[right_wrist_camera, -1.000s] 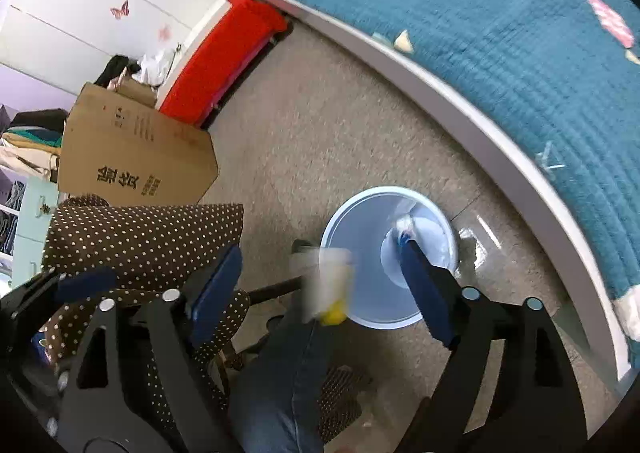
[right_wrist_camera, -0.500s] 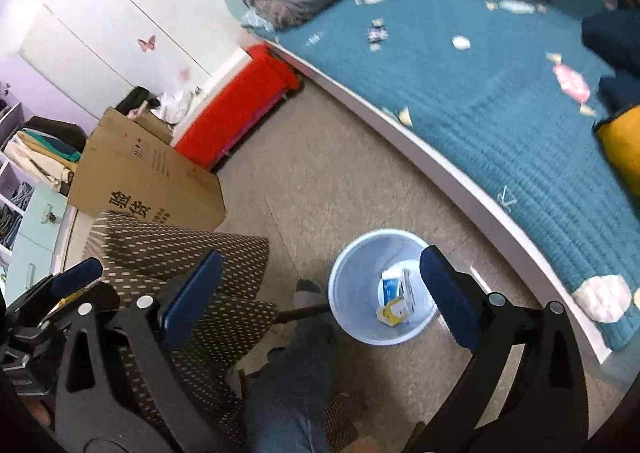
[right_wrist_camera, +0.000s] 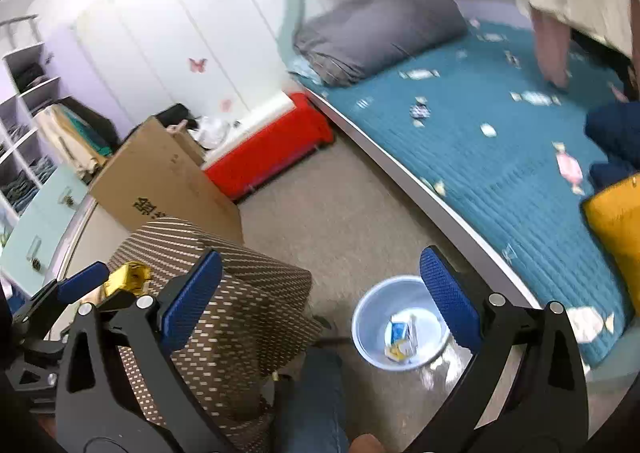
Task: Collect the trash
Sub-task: 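Move both tools back over the table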
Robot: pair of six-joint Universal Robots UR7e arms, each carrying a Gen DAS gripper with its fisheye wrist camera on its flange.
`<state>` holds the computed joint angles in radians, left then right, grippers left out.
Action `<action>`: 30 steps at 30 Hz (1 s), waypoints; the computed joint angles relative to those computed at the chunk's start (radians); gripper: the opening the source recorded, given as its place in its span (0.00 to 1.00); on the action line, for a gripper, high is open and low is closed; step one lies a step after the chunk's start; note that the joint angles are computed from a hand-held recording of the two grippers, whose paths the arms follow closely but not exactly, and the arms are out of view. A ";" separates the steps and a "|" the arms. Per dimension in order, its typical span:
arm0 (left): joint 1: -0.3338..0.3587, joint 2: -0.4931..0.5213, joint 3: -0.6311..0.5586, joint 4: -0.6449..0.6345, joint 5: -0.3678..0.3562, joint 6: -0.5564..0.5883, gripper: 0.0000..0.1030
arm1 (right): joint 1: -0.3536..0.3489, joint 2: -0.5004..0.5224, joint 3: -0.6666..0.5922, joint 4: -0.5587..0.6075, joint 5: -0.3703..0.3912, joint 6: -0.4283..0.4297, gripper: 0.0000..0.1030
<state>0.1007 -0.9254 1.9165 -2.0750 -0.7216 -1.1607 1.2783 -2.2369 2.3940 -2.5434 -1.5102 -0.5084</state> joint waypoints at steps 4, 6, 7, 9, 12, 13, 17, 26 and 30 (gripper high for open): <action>-0.043 -0.062 0.041 0.076 0.032 -0.094 0.90 | 0.096 -0.021 0.020 -0.023 -0.034 -0.006 0.94; -0.066 -0.097 0.060 0.130 0.045 -0.151 0.90 | 0.146 -0.022 0.018 -0.004 -0.056 0.008 0.94; -0.077 -0.113 0.069 0.154 0.051 -0.175 0.90 | 0.179 -0.021 0.018 0.004 -0.069 0.015 0.94; -0.100 -0.147 0.085 0.216 0.062 -0.238 0.90 | 0.243 -0.015 0.023 -0.007 -0.104 0.025 0.94; -0.138 -0.202 0.110 0.312 0.074 -0.350 0.90 | 0.338 -0.004 0.033 -0.018 -0.148 0.051 0.94; -0.148 -0.218 0.118 0.335 0.076 -0.378 0.90 | 0.361 0.002 0.034 -0.015 -0.154 0.061 0.94; -0.205 -0.296 0.148 0.510 0.079 -0.556 0.90 | 0.483 0.047 0.048 -0.043 -0.207 0.096 0.94; -0.324 -0.443 0.199 0.864 0.000 -0.902 0.90 | 0.719 0.198 0.091 -0.145 -0.296 0.170 0.94; -0.370 -0.493 0.211 0.988 -0.047 -1.015 0.90 | 0.792 0.272 0.099 -0.185 -0.318 0.198 0.94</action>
<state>-0.2689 -1.4181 2.1272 -1.0868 -0.7687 -2.1754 2.0698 -1.9653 2.4927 -2.7285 -1.8281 -0.3103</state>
